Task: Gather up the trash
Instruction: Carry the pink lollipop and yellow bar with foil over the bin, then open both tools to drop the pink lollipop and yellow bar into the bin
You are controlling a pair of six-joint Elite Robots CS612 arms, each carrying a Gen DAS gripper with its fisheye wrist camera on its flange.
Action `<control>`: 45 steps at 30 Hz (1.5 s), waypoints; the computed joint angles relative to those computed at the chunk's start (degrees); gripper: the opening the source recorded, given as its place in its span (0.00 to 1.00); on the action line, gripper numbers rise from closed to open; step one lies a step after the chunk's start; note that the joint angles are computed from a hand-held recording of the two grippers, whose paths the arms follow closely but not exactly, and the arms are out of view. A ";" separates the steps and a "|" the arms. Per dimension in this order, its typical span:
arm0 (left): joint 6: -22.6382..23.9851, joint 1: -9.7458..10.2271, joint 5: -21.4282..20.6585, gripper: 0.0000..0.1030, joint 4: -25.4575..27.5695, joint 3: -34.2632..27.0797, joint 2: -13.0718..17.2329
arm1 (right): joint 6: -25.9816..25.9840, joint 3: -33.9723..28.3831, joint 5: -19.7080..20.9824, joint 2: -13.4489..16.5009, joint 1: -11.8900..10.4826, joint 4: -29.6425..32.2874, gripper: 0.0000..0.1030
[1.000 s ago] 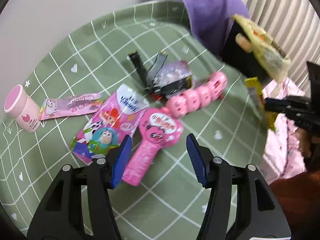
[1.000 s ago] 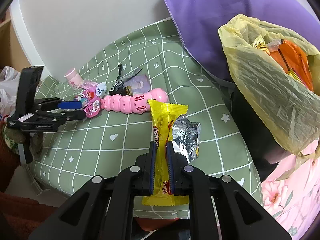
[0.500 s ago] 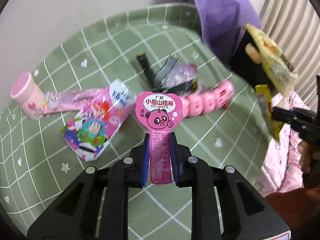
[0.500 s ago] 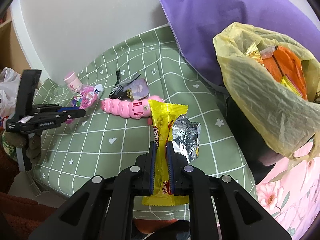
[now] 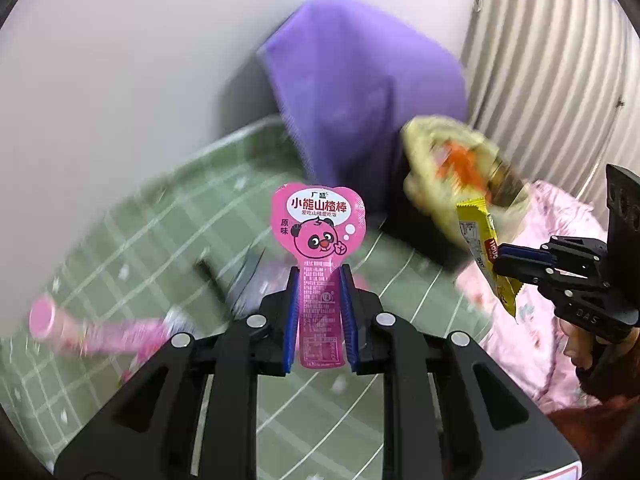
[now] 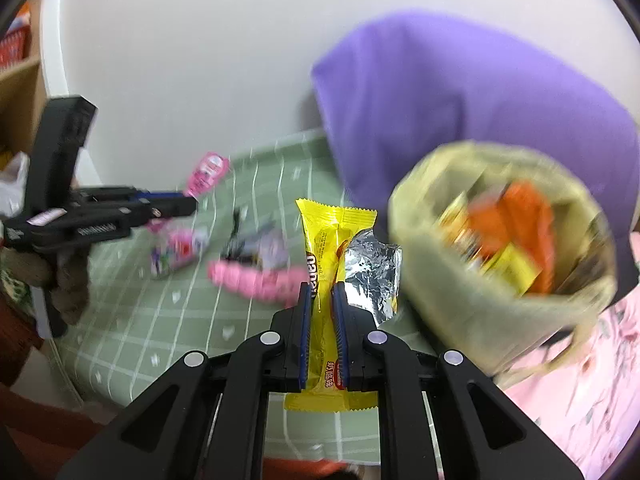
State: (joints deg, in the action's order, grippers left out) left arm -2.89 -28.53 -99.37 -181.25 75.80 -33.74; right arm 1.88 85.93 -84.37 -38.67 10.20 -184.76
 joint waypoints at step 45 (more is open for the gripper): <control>-0.68 -4.89 -12.39 0.21 28.28 -42.26 19.18 | 0.28 -5.03 2.60 0.89 -10.08 4.46 0.12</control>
State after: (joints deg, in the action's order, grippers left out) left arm -3.57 -33.42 -111.76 -152.97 33.54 -14.56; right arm 2.16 80.90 -81.78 -37.78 0.13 -180.30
